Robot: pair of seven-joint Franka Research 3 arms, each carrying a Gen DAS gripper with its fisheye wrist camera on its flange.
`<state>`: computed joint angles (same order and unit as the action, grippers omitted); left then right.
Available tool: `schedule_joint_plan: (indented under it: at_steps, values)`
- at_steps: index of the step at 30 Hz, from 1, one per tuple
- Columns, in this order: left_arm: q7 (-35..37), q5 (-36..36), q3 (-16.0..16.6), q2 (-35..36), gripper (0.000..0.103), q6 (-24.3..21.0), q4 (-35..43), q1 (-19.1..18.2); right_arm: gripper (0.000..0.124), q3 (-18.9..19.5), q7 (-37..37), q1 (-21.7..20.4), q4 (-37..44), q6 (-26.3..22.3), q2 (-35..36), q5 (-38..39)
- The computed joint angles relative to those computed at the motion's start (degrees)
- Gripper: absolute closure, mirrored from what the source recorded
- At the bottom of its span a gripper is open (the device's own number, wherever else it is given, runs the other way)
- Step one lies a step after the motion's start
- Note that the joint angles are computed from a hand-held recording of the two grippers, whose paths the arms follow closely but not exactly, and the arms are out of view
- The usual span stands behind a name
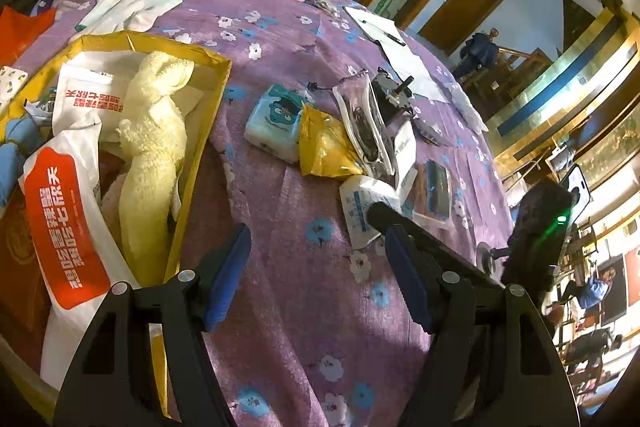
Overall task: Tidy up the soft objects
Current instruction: 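Grasp the blue-printed white packet with the right gripper while the left gripper reaches the clear box, then grasp and lift the clear plastic box with the left gripper while the right gripper holds the packet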
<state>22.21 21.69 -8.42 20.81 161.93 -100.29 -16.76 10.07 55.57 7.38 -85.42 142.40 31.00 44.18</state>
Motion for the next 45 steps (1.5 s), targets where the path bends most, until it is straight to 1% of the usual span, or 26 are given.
schedule_joint_plan:
  at_steps: [1,3,4,5,8,10,14,18,21,24,26,30,35,37,39,41,42,43,44,45]
  values:
    - [0.0,0.0,0.0,-0.1,0.033,0.1,0.0,0.0,0.047,-0.1,0.0,0.3,-0.1,0.9,0.1,-0.1]
    - [-0.3,0.3,0.4,-0.2,0.033,0.0,0.1,0.0,0.061,-0.4,0.7,0.8,-0.4,2.4,0.1,-0.8]
    - [-0.4,0.3,0.5,-0.1,0.033,-0.1,0.5,0.0,0.072,-1.1,1.7,1.5,-0.7,3.4,0.1,-2.1]
    - [-0.4,0.1,0.4,0.0,0.033,-0.2,0.8,0.2,0.077,-1.5,2.5,1.9,-0.9,4.1,0.0,-3.1]
    - [1.2,-1.4,-0.5,0.7,0.033,-0.2,2.0,1.3,0.085,-1.1,2.4,1.5,-0.8,3.5,-0.1,-4.1]
    - [2.2,-2.5,-0.8,1.4,0.033,-0.8,3.3,1.7,0.087,-1.0,2.1,1.4,-1.5,3.4,-0.7,-4.6]
    - [4.6,-4.8,-1.6,2.2,0.033,-1.6,4.9,2.5,0.089,0.1,-1.7,-0.6,-4.9,2.8,-3.5,-1.8]
    - [5.8,-6.8,-1.8,3.8,0.033,-2.9,7.4,2.7,0.089,-0.2,-5.4,-0.9,-9.4,7.1,-6.5,1.0]
    - [7.4,-8.3,-2.3,5.9,0.033,-4.8,10.7,3.0,0.089,0.0,-7.7,-0.9,-10.3,9.6,-7.0,3.3]
    - [8.8,-9.0,-2.2,8.2,0.033,-6.9,14.4,2.9,0.089,-0.2,-7.4,-0.9,-9.4,8.8,-6.3,3.7]
    - [10.7,-10.4,-2.8,10.4,0.033,-8.4,17.5,3.4,0.089,0.4,-9.1,-1.6,-9.3,7.9,-6.2,5.3]
    - [13.6,-13.6,-3.8,14.8,0.033,-11.8,23.8,4.0,0.089,-0.2,-8.6,-0.8,-8.8,7.2,-6.0,4.3]
    - [14.3,-14.7,-3.1,17.5,0.033,-12.4,28.1,3.2,0.088,-0.2,-8.8,-0.7,-9.4,8.9,-6.2,5.4]
    - [14.2,-14.5,-2.5,19.1,0.033,-13.5,30.9,2.6,0.088,0.2,-9.5,-1.2,-9.8,9.3,-6.4,6.8]
    - [13.8,-14.5,-1.9,21.3,0.033,-15.6,34.8,2.1,0.088,0.0,-9.3,-1.0,-9.7,9.4,-6.4,6.7]
    - [14.5,-15.0,-2.4,22.8,0.033,-15.4,37.0,2.3,0.088,0.2,-9.8,-1.1,-10.0,9.7,-6.6,7.2]
    - [14.5,-14.8,-2.2,23.2,0.036,-15.1,37.8,1.9,0.088,0.3,-10.1,-1.2,-10.2,9.8,-6.7,7.6]
    - [14.3,-14.6,-1.9,23.5,0.041,-14.9,38.3,1.6,0.088,0.3,-10.4,-1.3,-10.3,9.9,-6.8,7.9]
    - [14.5,-14.6,-1.9,23.8,0.057,-14.6,38.7,1.4,0.088,0.4,-10.7,-1.3,-10.7,10.0,-7.1,8.3]
    - [14.8,-14.5,-2.0,24.5,0.068,-15.4,39.7,1.2,0.088,0.3,-10.8,-1.3,-10.7,9.9,-7.2,8.5]
